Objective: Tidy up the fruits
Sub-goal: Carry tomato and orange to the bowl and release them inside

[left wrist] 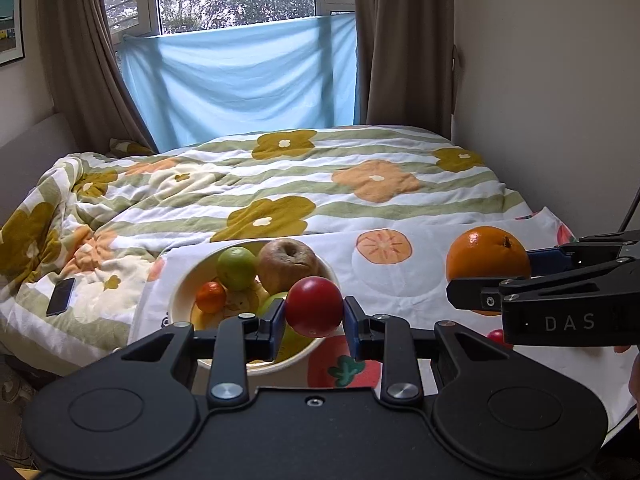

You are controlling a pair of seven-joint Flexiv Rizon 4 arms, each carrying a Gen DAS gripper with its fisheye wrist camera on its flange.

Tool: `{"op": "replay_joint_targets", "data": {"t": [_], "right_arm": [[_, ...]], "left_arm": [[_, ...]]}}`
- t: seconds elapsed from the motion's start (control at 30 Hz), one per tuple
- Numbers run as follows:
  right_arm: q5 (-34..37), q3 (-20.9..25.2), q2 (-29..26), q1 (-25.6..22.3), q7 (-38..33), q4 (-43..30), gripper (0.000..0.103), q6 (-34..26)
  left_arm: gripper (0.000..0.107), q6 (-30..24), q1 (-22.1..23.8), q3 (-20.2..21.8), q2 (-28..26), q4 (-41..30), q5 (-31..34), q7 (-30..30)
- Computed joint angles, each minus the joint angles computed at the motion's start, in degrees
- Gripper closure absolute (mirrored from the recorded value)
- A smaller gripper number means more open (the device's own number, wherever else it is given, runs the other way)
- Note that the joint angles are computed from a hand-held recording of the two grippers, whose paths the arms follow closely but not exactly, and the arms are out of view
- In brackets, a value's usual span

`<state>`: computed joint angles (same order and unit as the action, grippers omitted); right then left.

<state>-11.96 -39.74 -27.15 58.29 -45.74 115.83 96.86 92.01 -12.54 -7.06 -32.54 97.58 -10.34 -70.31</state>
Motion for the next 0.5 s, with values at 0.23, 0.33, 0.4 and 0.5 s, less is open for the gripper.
{"op": "replay_joint_targets", "data": {"t": [0.23, 0.33, 0.4, 0.5], "right_arm": [[-3.53, 7.25, -3.91, -5.58, 4.55, -9.27, 0.027, -5.64], [-5.31, 9.45, -5.96, -7.27, 7.03, -13.06, 0.027, -8.12], [-6.43, 11.05, -7.49, -8.48, 8.56, -15.69, 0.027, -9.89], [-7.9, 14.03, -9.57, -10.64, 10.43, -19.63, 0.027, -12.93]], "left_arm": [[0.073, -2.7, 7.07, -5.01, -1.95, -2.97, -1.21, 5.92], [0.073, -4.92, 9.87, -7.19, -3.54, -4.92, -2.37, 9.57], [0.073, -6.49, 10.92, -7.79, -5.01, -6.68, -3.29, 11.83], [0.073, -8.7, 12.19, -8.61, -7.35, -9.38, -4.74, 15.29]]}}
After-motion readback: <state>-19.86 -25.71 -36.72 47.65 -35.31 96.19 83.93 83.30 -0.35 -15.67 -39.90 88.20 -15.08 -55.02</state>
